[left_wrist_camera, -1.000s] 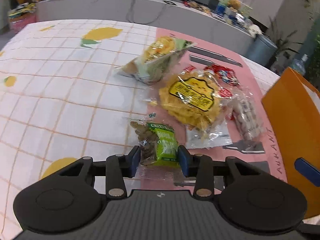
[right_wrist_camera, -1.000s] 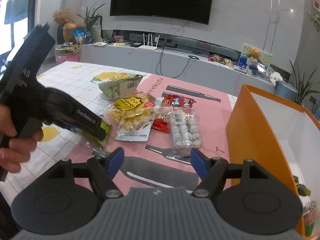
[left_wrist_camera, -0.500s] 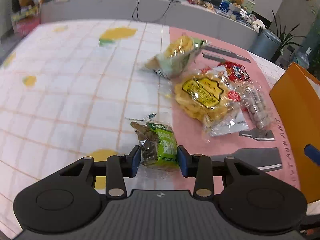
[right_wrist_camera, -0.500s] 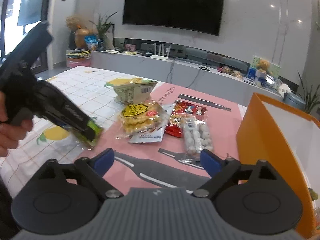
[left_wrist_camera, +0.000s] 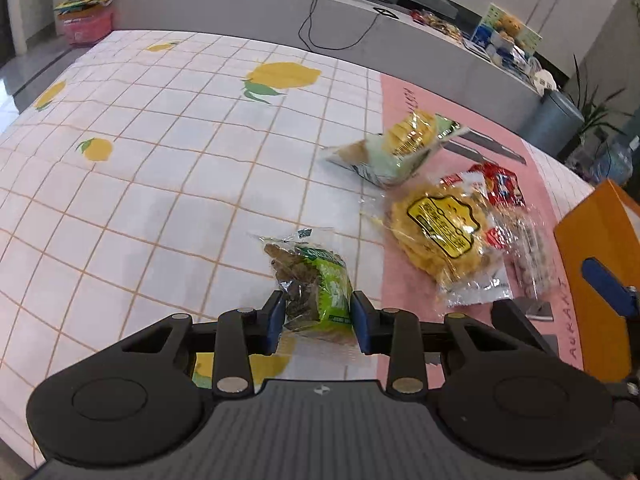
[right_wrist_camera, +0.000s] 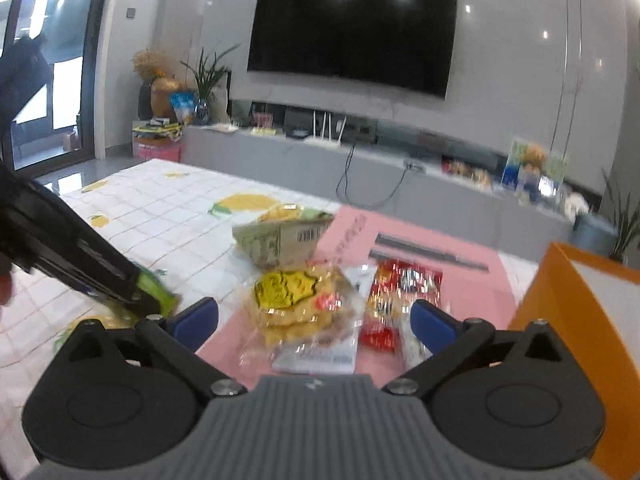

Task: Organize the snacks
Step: 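Grasp the yellow waffle bag with the right gripper, then lift the waffle bag and green packet and carry both toward the orange box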

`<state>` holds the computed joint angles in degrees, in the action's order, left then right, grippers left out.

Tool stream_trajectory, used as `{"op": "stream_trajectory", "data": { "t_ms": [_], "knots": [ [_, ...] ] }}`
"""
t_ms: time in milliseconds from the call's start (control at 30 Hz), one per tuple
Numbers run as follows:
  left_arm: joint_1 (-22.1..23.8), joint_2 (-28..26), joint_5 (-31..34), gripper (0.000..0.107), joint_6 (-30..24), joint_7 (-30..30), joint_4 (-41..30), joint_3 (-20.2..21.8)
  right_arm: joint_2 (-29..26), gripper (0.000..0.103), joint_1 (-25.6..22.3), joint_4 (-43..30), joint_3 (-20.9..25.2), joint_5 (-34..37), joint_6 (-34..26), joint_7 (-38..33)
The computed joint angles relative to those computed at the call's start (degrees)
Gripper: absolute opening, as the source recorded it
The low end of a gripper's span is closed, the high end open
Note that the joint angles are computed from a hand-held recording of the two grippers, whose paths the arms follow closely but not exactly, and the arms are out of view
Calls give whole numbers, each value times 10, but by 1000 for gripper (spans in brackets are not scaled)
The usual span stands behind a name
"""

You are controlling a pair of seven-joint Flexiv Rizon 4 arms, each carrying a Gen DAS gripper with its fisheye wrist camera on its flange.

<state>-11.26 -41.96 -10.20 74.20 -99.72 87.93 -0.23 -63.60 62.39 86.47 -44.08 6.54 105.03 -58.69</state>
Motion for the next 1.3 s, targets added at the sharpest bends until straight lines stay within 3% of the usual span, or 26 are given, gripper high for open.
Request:
{"op": "stream_trajectory", "data": {
  "t_ms": [100, 200, 333, 500, 633, 767, 967, 1033, 1067, 1100, 1300],
  "knots": [
    [21, 5, -21, 39, -2, 9, 10, -25, -8, 100, -28, -32, 26, -4, -5, 15],
    [31, 7, -37, 39, 1, 19, 16, -39, -24, 100, -39, -61, 24, -8, -9, 28],
    [44, 7, -59, 38, -2, 35, 19, -59, -25, 100, -87, -114, 72, -69, -26, 4],
    [13, 4, -39, 38, -13, 8, 7, -9, -35, 100, -149, -185, 128, -187, -91, -49],
    [27, -1, -42, 38, -34, 12, 0, -22, -32, 100, -216, -237, 229, -276, -165, -98],
    [27, -4, -39, 38, -44, 12, -4, -23, -44, 100, -268, -300, 328, -317, -263, -134],
    [34, -4, -43, 38, -44, 18, 1, -32, -66, 100, -286, -340, 357, -335, -274, -119],
    [37, -4, -47, 38, -39, 21, 4, -36, -68, 95, -293, -343, 375, -334, -271, -126],
    [37, -4, -48, 38, -36, 23, 5, -36, -68, 82, -303, -345, 402, -328, -272, -140],
    [37, -4, -49, 38, -35, 23, 6, -36, -67, 77, -307, -345, 412, -320, -270, -145],
    [27, -1, -35, 38, -38, 23, 3, -22, -50, 74, -298, -312, 396, -316, -236, -140]
  ]
}}
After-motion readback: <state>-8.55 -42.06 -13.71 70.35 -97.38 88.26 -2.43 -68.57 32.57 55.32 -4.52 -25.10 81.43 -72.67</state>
